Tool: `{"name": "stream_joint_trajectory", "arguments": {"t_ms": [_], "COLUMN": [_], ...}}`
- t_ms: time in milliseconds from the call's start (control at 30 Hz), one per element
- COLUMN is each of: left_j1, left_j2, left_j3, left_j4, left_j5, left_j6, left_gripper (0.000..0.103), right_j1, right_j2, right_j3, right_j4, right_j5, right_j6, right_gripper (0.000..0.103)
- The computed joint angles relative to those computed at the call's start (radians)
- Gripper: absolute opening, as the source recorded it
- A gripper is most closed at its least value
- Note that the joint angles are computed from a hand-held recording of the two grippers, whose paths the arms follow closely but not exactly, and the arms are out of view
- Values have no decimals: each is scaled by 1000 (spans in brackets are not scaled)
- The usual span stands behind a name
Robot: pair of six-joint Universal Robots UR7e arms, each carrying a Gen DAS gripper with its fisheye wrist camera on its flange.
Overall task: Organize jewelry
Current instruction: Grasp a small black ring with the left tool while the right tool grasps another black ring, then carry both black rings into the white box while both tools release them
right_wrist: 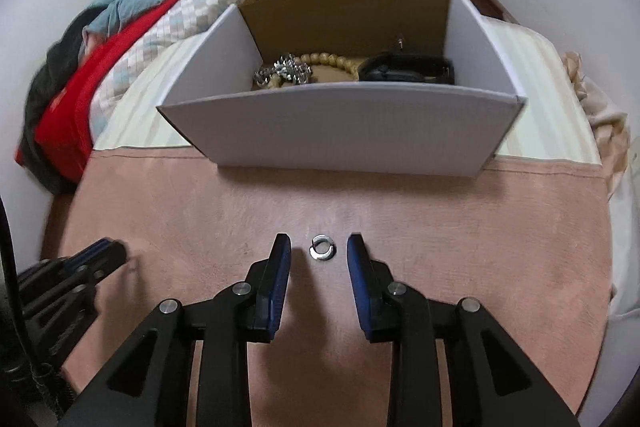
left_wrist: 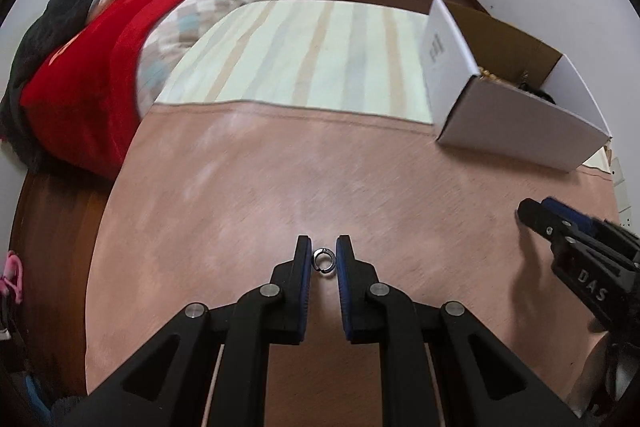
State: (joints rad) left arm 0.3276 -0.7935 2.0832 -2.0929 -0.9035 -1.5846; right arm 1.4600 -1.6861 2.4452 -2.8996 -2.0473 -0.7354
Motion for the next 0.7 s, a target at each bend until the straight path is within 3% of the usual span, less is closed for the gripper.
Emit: {"name": "stream_joint_trajectory", "arguments": {"t_ms": [67, 100, 200, 433, 600, 700], "left_j1": [-5, -4, -9, 12, 83, 131], "left_j2": [0, 0, 4, 4, 31, 68], "left_j3": [5, 4, -4, -90, -191, -273], "left_j4": [-6, -8, -30, -129, -279, -279], "left_j5": [-7, -6, -1, 68, 66, 56], "left_j6": [-3, 1, 17, 168, 380, 477], "left_gripper": [10, 10, 10, 10, 10, 10], "right_j1": [27, 33, 26, 15, 52, 62], "right_j2": [31, 40, 27, -125, -63, 10], "right_j3": [24, 30, 30, -113, -295, -384], "right_j4": [-84, -111, -94, 234, 390, 453], "right_j5": [-50, -62, -51, 89, 135, 115], "right_j6": [-30, -46, -42, 141, 230, 262], "right_gripper": [27, 13, 13, 13, 13, 13]}}
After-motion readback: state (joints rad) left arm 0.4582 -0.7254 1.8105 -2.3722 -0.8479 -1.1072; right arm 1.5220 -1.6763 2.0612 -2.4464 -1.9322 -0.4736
